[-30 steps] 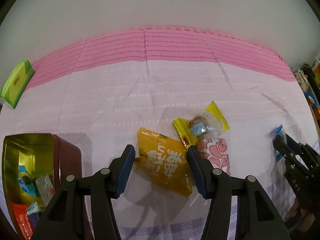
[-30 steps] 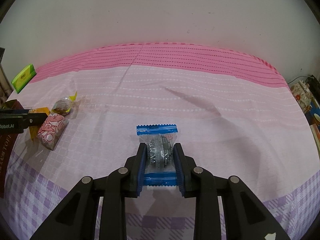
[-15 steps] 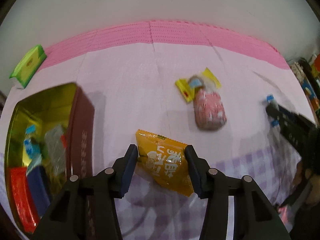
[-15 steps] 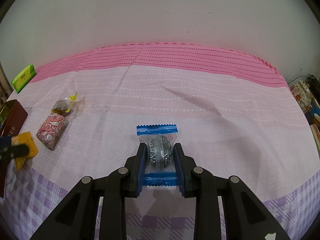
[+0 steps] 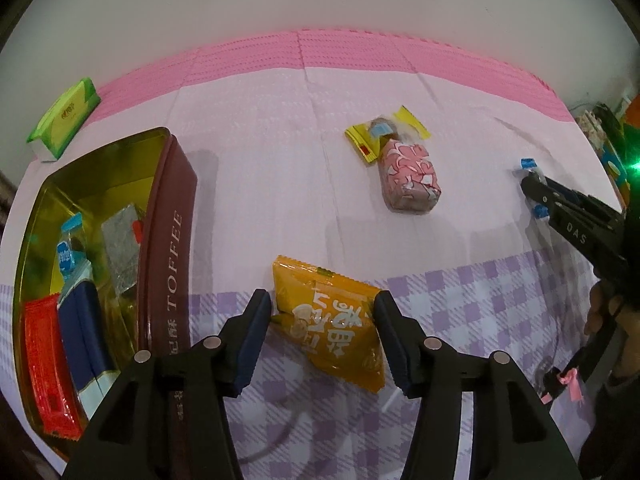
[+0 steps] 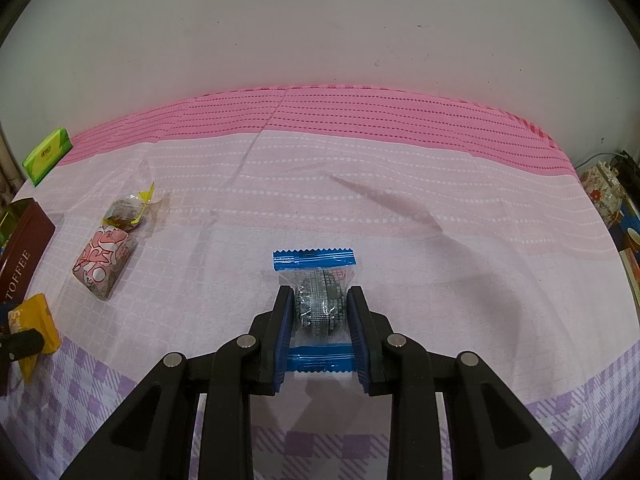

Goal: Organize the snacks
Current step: 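Lift the orange bag with the left tool while the right tool holds the candy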

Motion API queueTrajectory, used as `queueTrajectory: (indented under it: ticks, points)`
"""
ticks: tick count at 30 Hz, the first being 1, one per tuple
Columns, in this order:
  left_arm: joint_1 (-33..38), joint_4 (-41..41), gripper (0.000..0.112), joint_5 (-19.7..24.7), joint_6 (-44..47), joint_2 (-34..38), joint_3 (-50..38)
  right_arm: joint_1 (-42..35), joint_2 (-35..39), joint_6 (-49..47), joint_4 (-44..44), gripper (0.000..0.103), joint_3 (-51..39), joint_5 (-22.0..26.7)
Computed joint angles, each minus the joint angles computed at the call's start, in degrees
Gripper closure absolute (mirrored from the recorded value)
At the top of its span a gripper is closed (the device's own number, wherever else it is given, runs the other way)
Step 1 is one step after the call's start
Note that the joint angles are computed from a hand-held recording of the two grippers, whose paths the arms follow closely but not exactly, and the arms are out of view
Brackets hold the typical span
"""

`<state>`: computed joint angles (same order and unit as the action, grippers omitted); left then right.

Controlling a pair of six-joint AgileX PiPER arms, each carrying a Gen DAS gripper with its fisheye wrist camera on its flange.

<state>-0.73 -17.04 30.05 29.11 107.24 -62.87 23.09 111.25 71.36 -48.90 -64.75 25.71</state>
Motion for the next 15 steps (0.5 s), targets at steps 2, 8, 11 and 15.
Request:
queueTrajectory:
  ticks: [2,8,11,15]
  points:
    - [-0.1,-0.1,0.057,-0.7,0.4,-0.7,1.2,0.0,0.0,0.0,0.0,0.077,0.0,0.0]
    - [0.3,-1.5,0.056,-1.1,2.4,-2.2,3.4,0.0,0.0,0.1,-0.1,0.077,0.1,0.0]
    - [0.5,-1.0,0.052,-0.5,2.3,-1.7,3.6,0.0,0.0,0.1,-0.1,0.077,0.1,0.0]
    - [0.6,-1.9,0.052,-1.1,3.3,-1.5,4.4,0.0,0.0,0.1,-0.1,0.077,0.1,0.0]
